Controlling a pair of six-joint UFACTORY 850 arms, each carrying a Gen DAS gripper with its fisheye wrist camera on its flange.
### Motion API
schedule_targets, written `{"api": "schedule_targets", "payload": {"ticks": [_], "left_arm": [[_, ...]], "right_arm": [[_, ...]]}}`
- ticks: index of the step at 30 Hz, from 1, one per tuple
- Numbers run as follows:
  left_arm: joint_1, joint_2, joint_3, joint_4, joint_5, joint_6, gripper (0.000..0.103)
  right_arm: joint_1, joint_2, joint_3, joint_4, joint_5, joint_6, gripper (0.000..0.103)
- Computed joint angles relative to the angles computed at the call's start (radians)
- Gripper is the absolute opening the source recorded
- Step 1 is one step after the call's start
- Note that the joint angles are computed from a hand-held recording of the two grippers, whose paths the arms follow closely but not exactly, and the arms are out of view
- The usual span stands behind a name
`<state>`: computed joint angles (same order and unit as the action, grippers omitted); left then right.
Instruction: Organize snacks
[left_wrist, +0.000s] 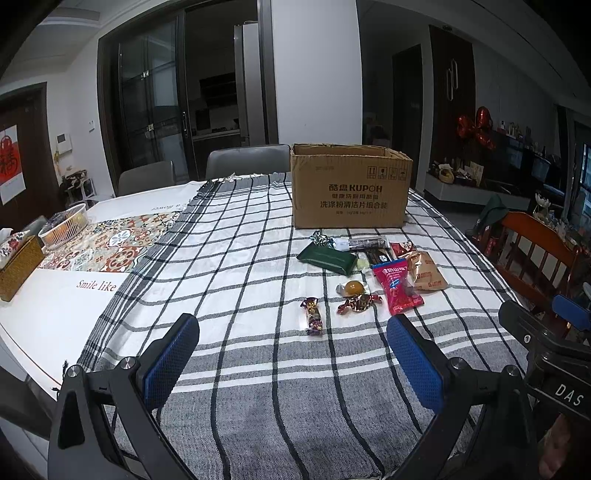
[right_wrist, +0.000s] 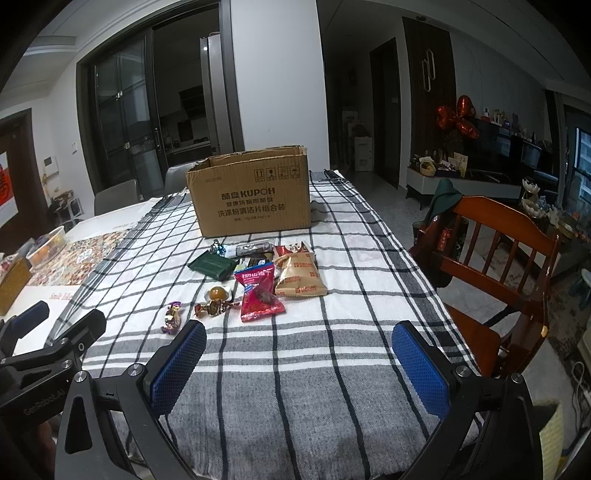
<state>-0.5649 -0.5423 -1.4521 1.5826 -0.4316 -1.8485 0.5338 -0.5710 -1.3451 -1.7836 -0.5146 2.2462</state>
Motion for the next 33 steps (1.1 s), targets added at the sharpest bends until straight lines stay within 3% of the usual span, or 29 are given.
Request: {"api": "schedule_targets", "payload": {"ticks": [23, 33], "left_arm": [[-0.004, -0.006, 0.003, -0.005, 0.002, 0.001, 0.103], [0.012, -0.031, -0.043, -0.074, 0.016, 0.098, 0.103]], "right_arm": [[0.003, -0.01, -0.006, 0.001, 0.003, 0.002, 0.102], [-0.005, -0.062, -0.075, 0.018, 0.037, -0.074, 0.102]]}}
